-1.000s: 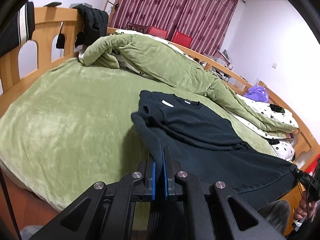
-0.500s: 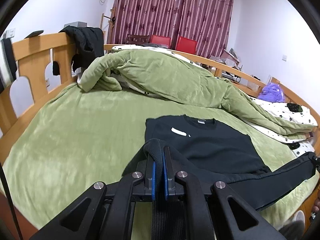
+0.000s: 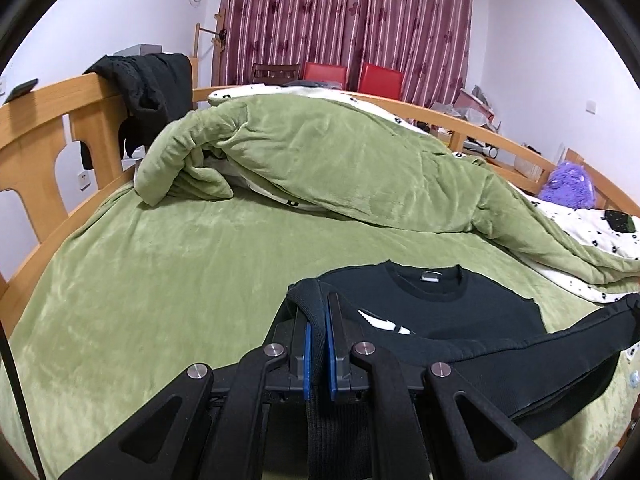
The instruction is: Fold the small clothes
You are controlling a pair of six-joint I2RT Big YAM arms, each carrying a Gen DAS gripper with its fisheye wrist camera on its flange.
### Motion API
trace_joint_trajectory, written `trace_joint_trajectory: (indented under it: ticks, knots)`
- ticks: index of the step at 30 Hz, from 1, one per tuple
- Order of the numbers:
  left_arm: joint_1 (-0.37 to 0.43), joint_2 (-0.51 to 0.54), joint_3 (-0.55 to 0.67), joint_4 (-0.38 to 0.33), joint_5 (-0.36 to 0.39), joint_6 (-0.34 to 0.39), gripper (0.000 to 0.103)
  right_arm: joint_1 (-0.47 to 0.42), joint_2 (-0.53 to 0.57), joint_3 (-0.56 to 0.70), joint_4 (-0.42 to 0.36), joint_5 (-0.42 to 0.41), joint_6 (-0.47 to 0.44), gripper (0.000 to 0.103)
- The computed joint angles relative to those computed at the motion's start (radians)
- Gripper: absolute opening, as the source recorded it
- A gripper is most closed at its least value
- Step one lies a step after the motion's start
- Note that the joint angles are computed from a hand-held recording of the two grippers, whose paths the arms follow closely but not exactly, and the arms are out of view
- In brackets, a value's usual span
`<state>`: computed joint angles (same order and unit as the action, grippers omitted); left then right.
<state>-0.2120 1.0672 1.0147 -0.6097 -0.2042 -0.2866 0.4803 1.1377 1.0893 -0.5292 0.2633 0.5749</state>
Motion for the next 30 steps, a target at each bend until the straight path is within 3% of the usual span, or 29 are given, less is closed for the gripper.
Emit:
trace_joint_trajectory:
  ticks: [11,20,26,30]
  knots:
    - [0.037,0.264,0.125,0.064,0.016,0.036,0.007,-0.101,0.249,0.125,0.088,-0.115,-0.026,0.012]
    - [0.050,0.438,0.203,0.087,0.038,0.044,0.007,-0.137,0.429,0.215,0.081,-0.140,-0.063,0.012]
    - [0.049,0.500,0.243,0.072,0.045,0.052,0.010,-0.147,0.493,0.233,0.069,-0.133,-0.065,0.013]
    - [0.059,0.512,0.268,0.017,0.078,0.053,0.010,-0.161,0.501,0.235,0.040,-0.164,-0.046,0.023]
